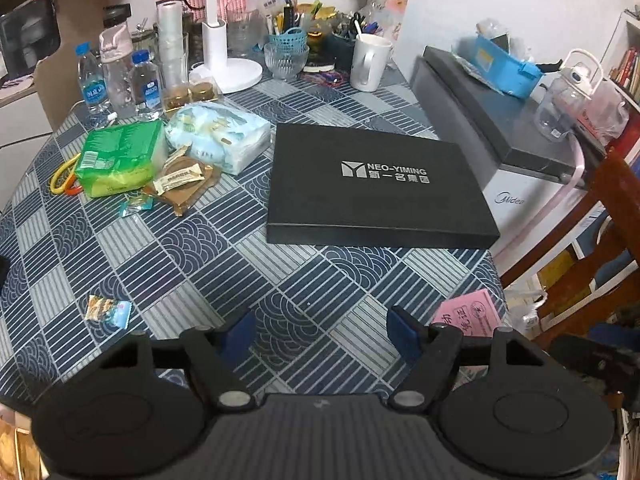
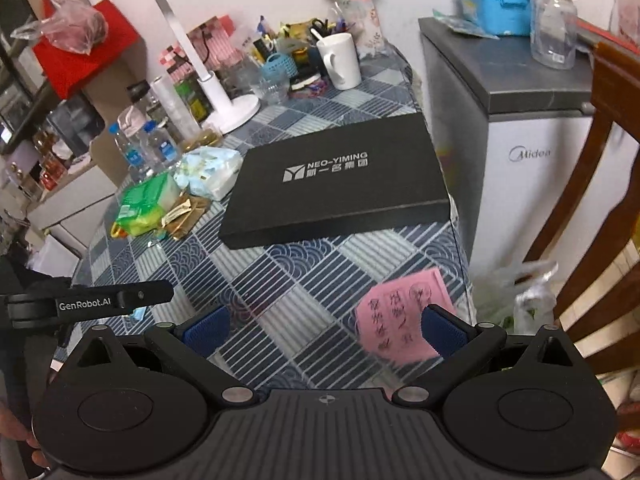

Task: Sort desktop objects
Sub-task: 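Move both open tools over the table toward the black NEO-YIMING lid, then lower both tools onto the lid's edges and close them on it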

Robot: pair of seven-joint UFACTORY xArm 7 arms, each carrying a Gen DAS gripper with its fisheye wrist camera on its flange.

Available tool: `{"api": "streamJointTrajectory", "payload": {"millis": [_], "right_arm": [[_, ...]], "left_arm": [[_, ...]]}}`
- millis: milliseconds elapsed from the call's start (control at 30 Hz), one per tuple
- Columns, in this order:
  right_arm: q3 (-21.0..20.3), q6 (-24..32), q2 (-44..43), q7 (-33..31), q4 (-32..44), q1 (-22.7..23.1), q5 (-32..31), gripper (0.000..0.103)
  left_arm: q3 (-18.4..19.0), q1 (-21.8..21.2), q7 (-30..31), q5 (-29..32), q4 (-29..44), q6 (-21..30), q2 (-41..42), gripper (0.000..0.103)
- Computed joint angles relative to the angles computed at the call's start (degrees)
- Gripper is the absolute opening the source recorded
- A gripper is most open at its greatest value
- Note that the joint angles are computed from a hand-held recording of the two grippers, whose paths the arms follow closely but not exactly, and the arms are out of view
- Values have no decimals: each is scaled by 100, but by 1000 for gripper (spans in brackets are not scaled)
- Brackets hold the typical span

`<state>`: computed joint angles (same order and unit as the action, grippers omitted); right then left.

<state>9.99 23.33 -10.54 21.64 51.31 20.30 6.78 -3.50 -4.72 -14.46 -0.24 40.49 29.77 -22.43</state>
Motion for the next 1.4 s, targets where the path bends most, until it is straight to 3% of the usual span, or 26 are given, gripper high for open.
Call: {"api": "streamJointTrajectory", "payload": {"millis": [400, 767, 1333, 1400], "right_arm": [[-82, -177, 1371, 93, 1007, -172, -739, 103], [-377, -258, 2566, 319, 2054, -20, -1454, 103], [-881, 36, 4399, 201, 4086, 105, -1804, 103], [-929, 85, 4613, 178, 4320, 102, -1800, 103]], "left_arm": [[-27, 191, -237, 695, 960, -190, 1474, 86], [166, 129, -425, 1315, 1794, -383, 2592, 86], [467, 120, 70, 884, 3272, -723, 4314, 86], [493, 126, 100, 843, 3381, -822, 4454, 91]]}}
